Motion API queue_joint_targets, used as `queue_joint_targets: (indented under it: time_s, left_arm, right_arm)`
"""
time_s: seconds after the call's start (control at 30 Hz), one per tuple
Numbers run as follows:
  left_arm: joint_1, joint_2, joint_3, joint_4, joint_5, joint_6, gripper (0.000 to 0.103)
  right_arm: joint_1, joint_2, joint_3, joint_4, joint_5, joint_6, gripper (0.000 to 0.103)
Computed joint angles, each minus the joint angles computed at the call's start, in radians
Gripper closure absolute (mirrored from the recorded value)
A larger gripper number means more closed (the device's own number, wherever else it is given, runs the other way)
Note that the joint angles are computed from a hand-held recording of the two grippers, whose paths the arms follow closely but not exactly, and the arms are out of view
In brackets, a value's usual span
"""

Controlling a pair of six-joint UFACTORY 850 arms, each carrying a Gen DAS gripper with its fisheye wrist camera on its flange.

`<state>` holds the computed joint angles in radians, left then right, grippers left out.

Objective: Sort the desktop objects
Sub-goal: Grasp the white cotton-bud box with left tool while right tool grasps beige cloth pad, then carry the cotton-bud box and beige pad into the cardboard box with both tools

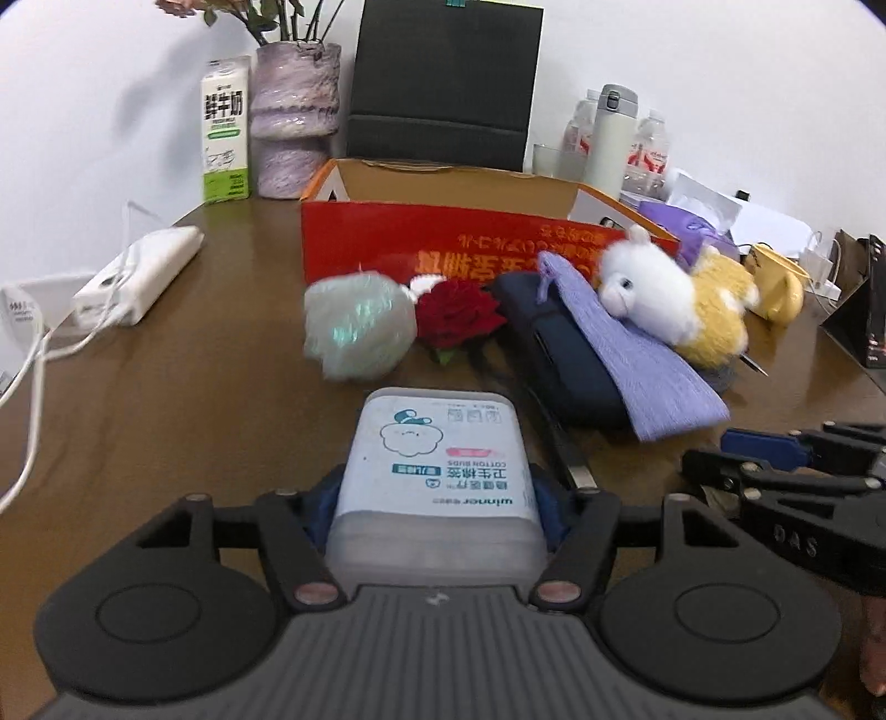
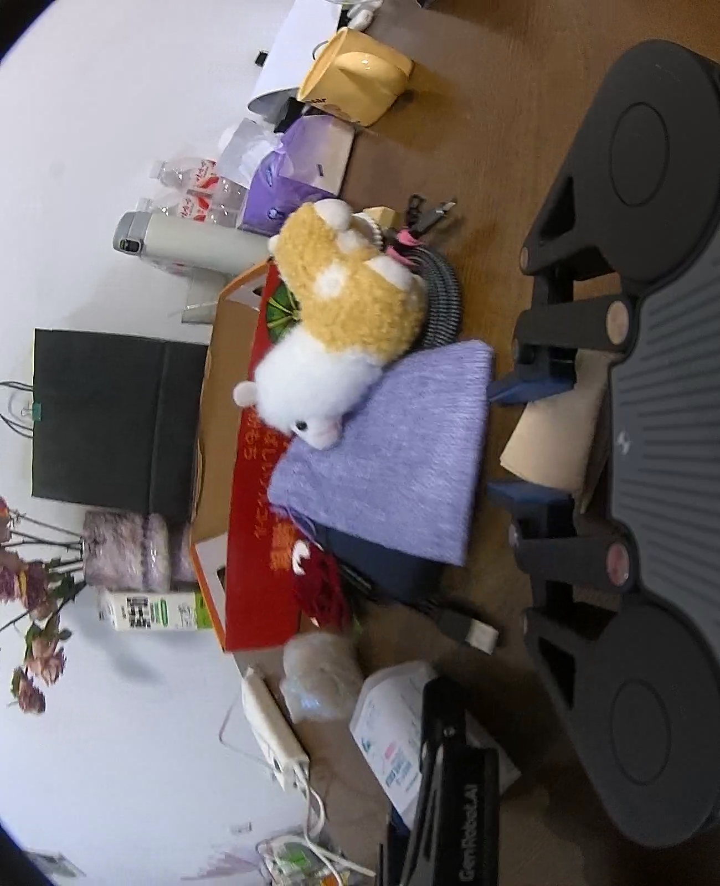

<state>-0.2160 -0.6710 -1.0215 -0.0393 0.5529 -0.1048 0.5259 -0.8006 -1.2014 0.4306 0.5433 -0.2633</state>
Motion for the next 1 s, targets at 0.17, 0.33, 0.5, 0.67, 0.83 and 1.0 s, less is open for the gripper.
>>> queue_joint_targets:
  time_s: [0.17, 0.33, 0.5, 0.67, 0.83, 1.0]
  left_arm:
    - [-0.032, 0.061, 0.111, -0.093, 0.059, 0.083, 0.03]
    - [-0.036, 0.083, 0.137, -0.134, 0.102, 0.13, 0.02]
    - [-0.031, 0.061, 0.119, -0.123, 0.09, 0.096, 0.024]
    - [-0.038, 0.067, 0.135, -0.12, 0.117, 0.109, 0.037]
    - [-0.035, 0.079, 0.152, -0.109, 0.133, 0.078, 0.037]
    - [-0.035, 0.076, 0.146, -0.11, 0.118, 0.085, 0.037]
  right_arm:
    - [-0.006, 0.073, 0.118, -0.164, 0.023, 0.16, 0.062]
    - [-0.014, 0.143, 0.216, -0.246, 0.066, 0.207, 0.037]
    - [-0.001, 0.133, 0.222, -0.151, 0.078, 0.098, 0.055]
    - [0.004, 0.117, 0.199, -0.165, 0.046, 0.107, 0.098]
    - [-0.004, 0.157, 0.247, -0.216, 0.083, 0.219, 0.103]
    - [-0.039, 0.184, 0.274, -0.318, 0.096, 0.281, 0.045]
